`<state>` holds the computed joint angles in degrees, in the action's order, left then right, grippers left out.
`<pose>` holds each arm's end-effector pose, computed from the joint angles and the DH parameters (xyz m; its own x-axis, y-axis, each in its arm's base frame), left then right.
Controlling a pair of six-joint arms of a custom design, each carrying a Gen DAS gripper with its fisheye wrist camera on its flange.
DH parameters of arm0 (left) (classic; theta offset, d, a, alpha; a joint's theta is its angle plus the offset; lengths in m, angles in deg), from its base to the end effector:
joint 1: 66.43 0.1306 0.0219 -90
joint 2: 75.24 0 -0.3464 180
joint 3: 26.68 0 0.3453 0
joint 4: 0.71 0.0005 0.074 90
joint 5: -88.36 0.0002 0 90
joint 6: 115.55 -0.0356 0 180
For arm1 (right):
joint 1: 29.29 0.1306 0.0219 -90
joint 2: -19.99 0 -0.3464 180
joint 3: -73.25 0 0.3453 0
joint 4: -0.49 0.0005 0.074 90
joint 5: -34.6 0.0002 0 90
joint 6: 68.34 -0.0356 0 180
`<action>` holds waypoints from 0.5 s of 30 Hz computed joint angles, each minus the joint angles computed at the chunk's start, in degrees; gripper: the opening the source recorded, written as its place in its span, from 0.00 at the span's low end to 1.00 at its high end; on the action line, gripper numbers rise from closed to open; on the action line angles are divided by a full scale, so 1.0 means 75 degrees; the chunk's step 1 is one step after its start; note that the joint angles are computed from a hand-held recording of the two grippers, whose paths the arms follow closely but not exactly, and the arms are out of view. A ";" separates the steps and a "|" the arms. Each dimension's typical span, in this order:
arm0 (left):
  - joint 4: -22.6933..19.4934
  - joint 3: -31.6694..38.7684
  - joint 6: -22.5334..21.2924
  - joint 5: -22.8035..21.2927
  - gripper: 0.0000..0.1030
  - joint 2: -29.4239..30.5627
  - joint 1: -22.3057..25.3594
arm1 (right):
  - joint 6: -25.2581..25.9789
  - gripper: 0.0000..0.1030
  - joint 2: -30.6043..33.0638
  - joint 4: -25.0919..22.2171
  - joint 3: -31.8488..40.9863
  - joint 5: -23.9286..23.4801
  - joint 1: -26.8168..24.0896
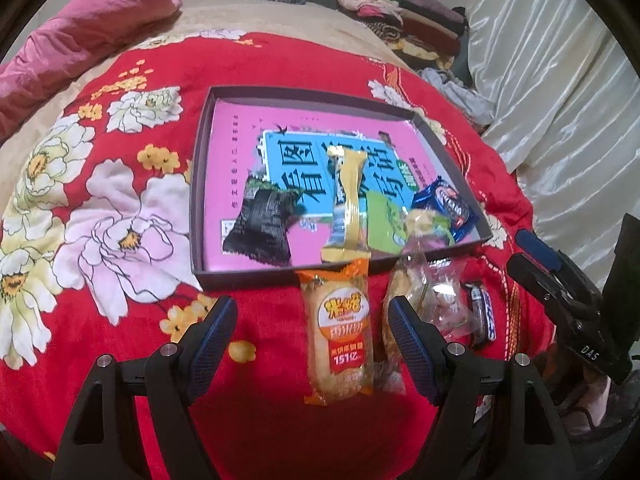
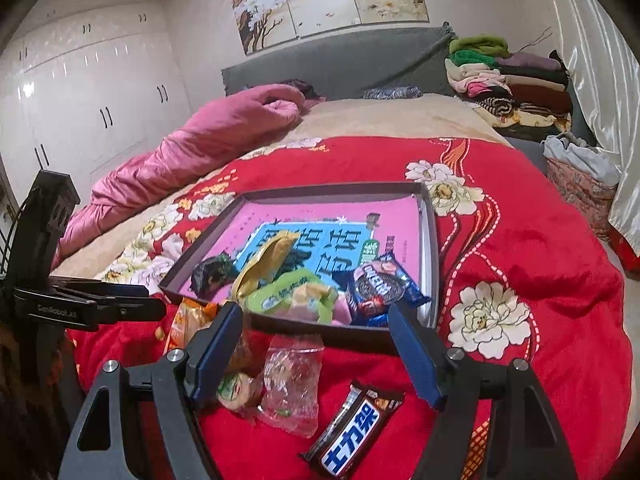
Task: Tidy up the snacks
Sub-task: 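Grasp the orange rice-cracker packet with the left tool while the right tool grasps a clear pastry bag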
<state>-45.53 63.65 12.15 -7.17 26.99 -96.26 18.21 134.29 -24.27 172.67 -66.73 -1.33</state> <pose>0.4292 -0.2427 0.3063 -0.8485 -0.2151 -0.4834 -0.0881 0.9583 -0.2718 0.5109 0.2786 0.2880 -0.5982 -0.2507 -0.7611 -0.5584 0.8117 0.1714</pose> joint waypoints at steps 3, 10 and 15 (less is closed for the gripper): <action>-0.0043 0.0002 0.0014 -0.0005 0.77 0.0050 -0.0041 | 0.0047 0.73 0.0020 -0.0147 0.0015 0.0014 0.0027; -0.0130 0.0036 0.0002 0.0052 0.77 0.0184 -0.0091 | 0.0157 0.73 0.0157 -0.0549 0.0161 0.0026 0.0105; -0.0177 0.0056 0.0025 0.0088 0.77 0.0314 -0.0118 | 0.0257 0.73 0.0302 -0.0852 0.0313 0.0078 0.0178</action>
<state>-46.86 64.07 12.33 -6.51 29.34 -97.15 20.14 136.56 -30.67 175.02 -66.15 0.01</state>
